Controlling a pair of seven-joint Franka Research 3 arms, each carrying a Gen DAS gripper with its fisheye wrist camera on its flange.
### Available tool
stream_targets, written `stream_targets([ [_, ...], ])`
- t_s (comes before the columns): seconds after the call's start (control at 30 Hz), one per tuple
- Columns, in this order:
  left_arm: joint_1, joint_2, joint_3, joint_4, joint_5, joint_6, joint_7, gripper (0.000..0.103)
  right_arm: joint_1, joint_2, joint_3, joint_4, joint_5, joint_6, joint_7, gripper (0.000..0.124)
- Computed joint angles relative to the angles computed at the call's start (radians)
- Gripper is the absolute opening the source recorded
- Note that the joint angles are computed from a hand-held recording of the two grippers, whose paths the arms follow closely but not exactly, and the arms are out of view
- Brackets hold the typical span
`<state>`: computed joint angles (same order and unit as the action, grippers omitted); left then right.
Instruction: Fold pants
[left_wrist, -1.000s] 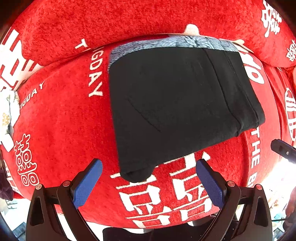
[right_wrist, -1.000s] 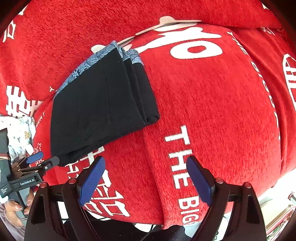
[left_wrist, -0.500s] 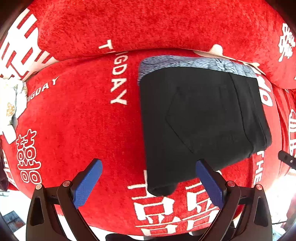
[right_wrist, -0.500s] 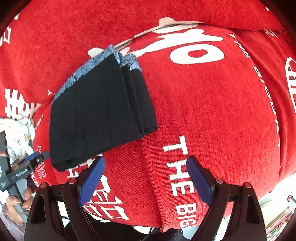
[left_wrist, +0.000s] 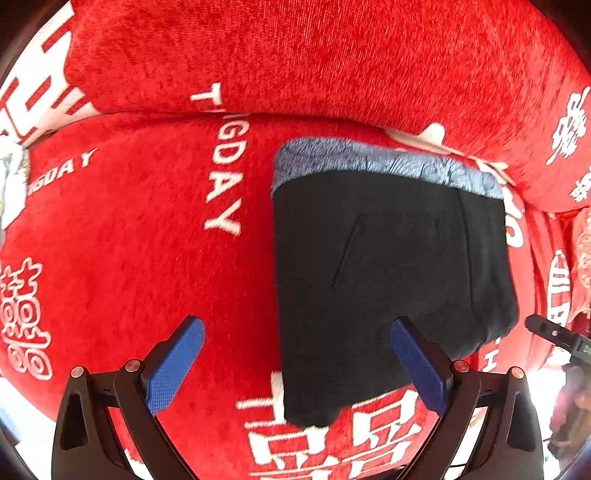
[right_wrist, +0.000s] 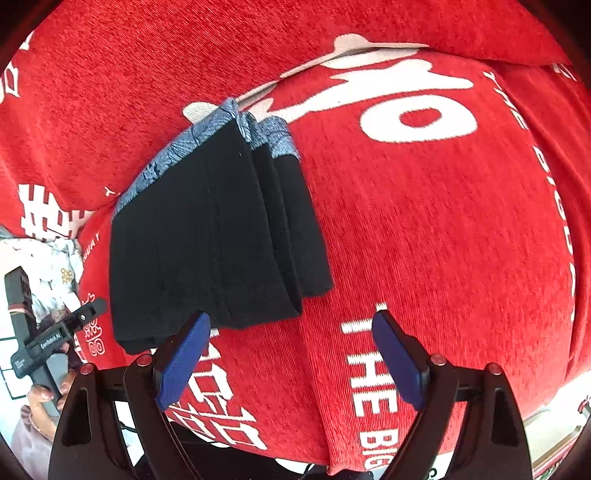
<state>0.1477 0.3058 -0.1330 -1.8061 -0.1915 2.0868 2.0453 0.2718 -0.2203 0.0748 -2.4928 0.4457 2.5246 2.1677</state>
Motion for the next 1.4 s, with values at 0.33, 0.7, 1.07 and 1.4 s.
stream_targets([
  [0.33,0.072,0.199,-0.041,0.220,-0.152,-0.198,0.059,0.101,-0.006,0.164,-0.068,0.080,0.370,0.003,-0.466,0.091],
  [0.7,0.061,0.275,-0.077,0.253,-0.170,-0.198,0.094,0.101,-0.091,0.319,-0.039,0.208,0.638,-0.080,-0.803,0.091],
  [1.07,0.048,0.195,-0.079,0.149,-0.184,-0.109,0.000,0.076,-0.088,0.317,-0.016,0.215,0.591,-0.032,-0.688,0.059],
  [1.4,0.074,0.031,-0.040,0.058,-0.244,-0.155,0.093,0.060,-0.055,0.206,-0.017,0.182,0.705,-0.056,-0.715,0.041],
])
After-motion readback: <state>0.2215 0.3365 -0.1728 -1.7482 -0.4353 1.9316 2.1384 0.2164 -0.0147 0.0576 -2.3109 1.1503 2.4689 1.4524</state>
